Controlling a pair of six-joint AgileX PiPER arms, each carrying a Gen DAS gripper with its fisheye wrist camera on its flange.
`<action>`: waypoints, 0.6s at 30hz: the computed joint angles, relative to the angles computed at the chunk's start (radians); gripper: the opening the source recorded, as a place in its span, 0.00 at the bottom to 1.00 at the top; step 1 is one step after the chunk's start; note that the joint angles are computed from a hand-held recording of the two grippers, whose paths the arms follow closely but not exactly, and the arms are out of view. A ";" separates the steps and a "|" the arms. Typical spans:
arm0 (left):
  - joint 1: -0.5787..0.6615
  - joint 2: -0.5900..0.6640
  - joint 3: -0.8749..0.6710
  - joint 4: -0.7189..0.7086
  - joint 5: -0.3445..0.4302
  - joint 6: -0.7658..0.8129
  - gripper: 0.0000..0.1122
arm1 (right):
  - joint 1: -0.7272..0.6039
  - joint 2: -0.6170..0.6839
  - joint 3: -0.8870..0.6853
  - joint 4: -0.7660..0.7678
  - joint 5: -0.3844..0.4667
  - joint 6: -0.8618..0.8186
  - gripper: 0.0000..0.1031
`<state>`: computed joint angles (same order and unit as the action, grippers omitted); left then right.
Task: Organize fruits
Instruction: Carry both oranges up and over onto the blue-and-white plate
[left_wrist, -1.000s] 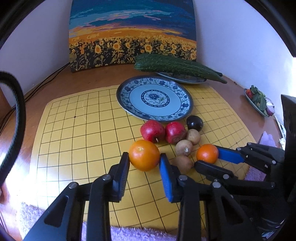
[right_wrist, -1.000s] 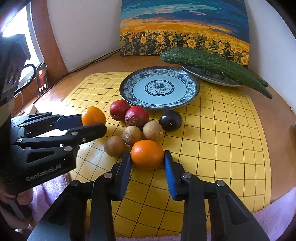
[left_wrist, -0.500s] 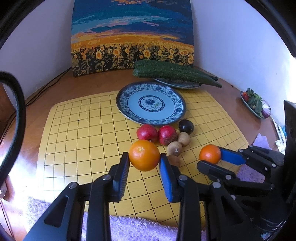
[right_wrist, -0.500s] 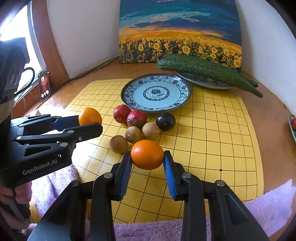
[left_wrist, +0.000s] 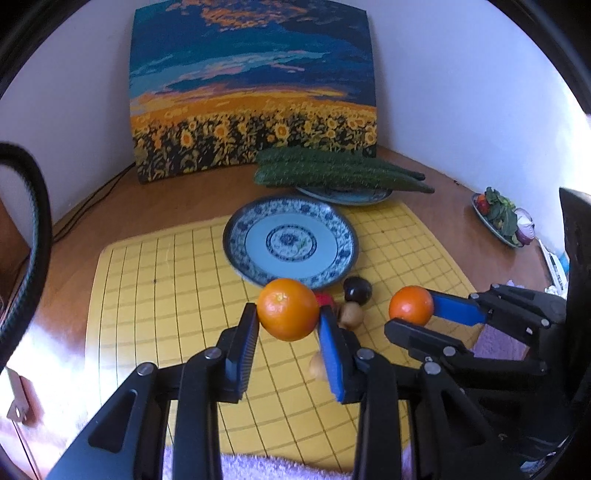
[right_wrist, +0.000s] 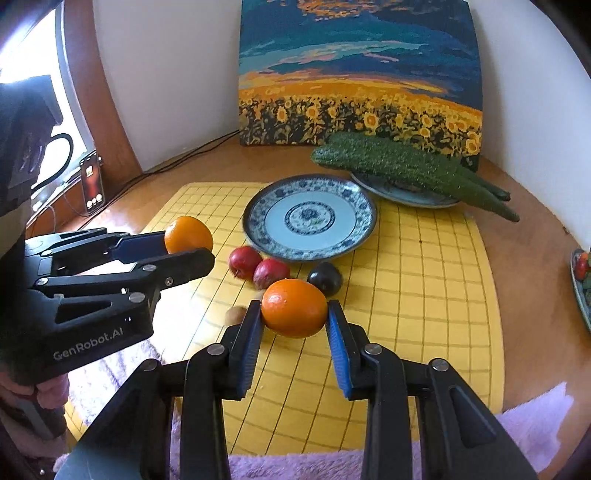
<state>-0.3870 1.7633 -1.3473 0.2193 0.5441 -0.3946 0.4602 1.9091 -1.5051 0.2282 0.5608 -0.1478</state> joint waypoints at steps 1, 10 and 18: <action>0.002 0.009 -0.017 -0.004 0.001 0.006 0.30 | -0.002 0.008 -0.018 -0.008 0.008 0.005 0.34; 0.051 0.143 -0.204 -0.142 0.054 0.128 0.30 | -0.044 0.141 -0.246 0.014 0.114 0.004 0.34; 0.090 0.286 -0.392 -0.195 0.124 0.177 0.30 | -0.067 0.306 -0.505 0.016 0.232 0.022 0.34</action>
<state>-0.2968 2.0489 -1.7390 0.0244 0.6684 -0.2173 0.3935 2.2149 -2.0101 0.2441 0.7931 -0.1260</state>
